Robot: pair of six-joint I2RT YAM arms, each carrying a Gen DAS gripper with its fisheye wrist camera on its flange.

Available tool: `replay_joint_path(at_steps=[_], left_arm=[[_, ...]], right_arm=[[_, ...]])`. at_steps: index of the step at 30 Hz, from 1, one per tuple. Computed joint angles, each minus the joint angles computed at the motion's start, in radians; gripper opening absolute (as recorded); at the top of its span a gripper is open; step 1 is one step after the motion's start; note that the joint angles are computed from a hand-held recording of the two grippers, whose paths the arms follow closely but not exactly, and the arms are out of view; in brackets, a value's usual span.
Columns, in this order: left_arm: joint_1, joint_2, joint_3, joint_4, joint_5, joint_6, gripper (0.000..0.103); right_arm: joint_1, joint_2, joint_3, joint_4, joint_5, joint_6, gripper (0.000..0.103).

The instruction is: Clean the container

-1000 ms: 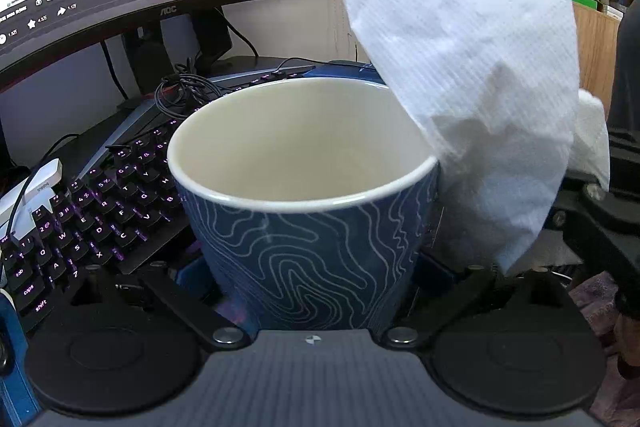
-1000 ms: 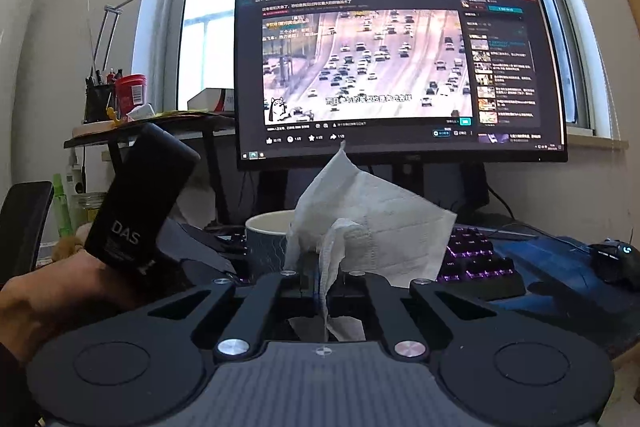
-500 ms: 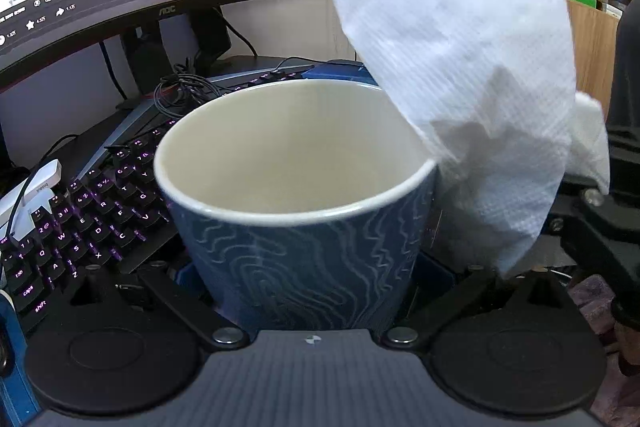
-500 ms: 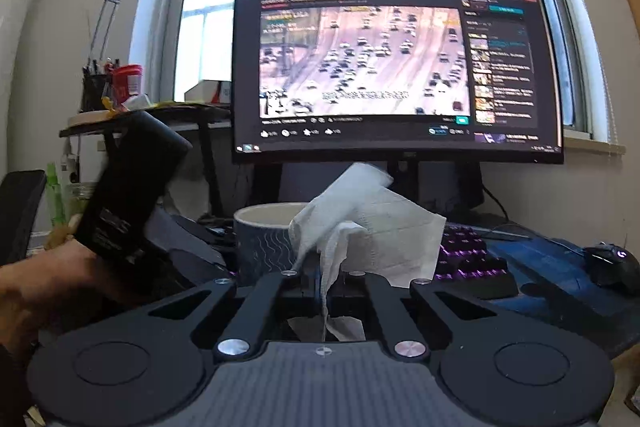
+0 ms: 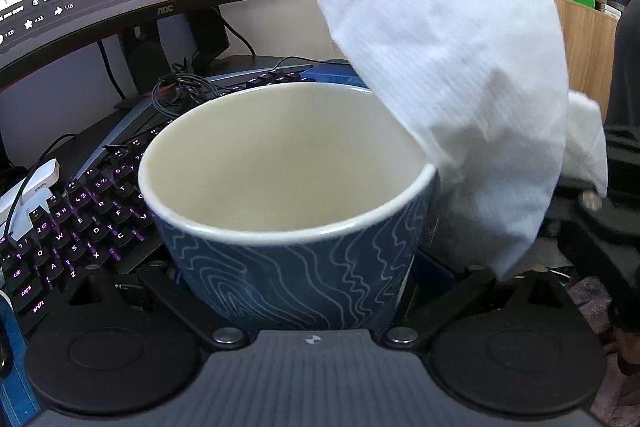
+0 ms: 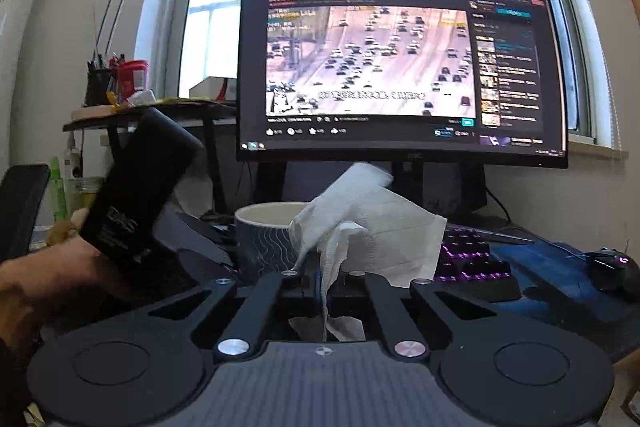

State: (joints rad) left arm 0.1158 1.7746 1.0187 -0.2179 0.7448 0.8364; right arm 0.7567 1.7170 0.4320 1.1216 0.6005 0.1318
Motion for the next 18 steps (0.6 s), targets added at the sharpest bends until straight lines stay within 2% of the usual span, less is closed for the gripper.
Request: replay_joint_path(at_steps=[11, 18], left_arm=[[-0.003, -0.002, -0.002, -0.002, 0.000, -0.003, 0.103], [-0.003, -0.004, -0.004, -0.005, 0.001, 0.001, 0.103]], right_arm=[[0.016, 0.009, 0.017, -0.019, 0.023, -0.023, 0.004], [0.012, -0.045, 0.021, -0.048, 0.002, -0.046, 0.004]])
